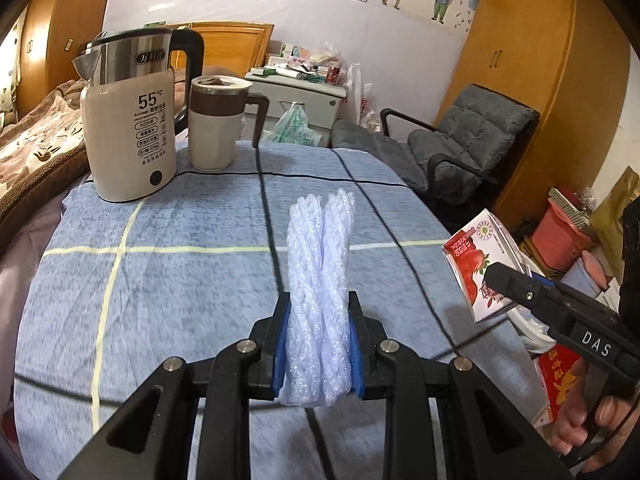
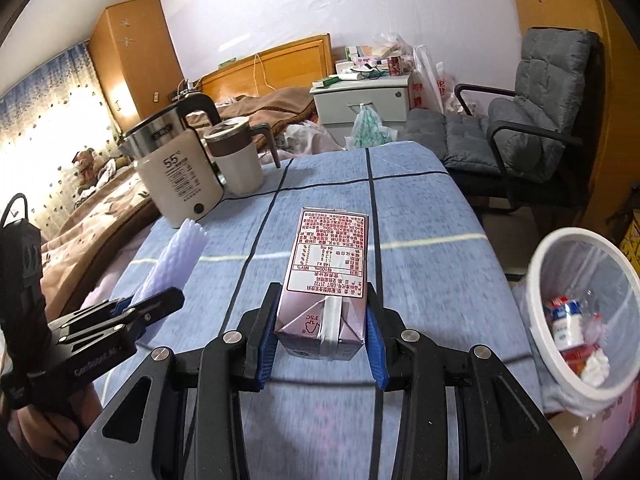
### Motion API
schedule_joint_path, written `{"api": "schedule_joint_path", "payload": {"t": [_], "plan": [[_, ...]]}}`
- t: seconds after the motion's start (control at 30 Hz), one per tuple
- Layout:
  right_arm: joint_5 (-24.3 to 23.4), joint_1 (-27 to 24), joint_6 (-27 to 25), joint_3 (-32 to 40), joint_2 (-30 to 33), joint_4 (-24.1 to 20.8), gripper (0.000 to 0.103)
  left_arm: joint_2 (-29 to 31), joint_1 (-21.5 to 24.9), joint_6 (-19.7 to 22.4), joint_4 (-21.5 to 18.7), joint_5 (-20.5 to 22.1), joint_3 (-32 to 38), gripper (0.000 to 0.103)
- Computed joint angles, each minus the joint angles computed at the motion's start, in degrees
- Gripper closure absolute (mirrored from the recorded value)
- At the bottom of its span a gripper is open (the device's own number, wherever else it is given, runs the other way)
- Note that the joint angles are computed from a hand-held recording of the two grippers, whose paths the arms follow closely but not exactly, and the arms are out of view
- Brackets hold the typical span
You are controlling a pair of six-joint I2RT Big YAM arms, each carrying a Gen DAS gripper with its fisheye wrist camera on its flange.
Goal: Collect trash
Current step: 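Lift and carry the foam sleeve and pink carton over the wastebasket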
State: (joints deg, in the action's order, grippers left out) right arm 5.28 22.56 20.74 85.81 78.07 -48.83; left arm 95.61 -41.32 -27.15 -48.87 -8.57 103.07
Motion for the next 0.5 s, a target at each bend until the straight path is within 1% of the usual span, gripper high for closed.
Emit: {"api": "schedule_joint_path", "payload": {"t": [0.3,0.5], "plan": [[2.1,1.1,1.0,-5.3,-6.3,0.0,0.064,-2.3,-3.5,-0.7,0.3,-2.0,-1.7,0.077],[2.2,-0.1,1.9,-7.4,-8.7,-0.3,0.064,-1.7,-4.7,-0.7,-0.2,-2.1,-0.7,0.077]]}}
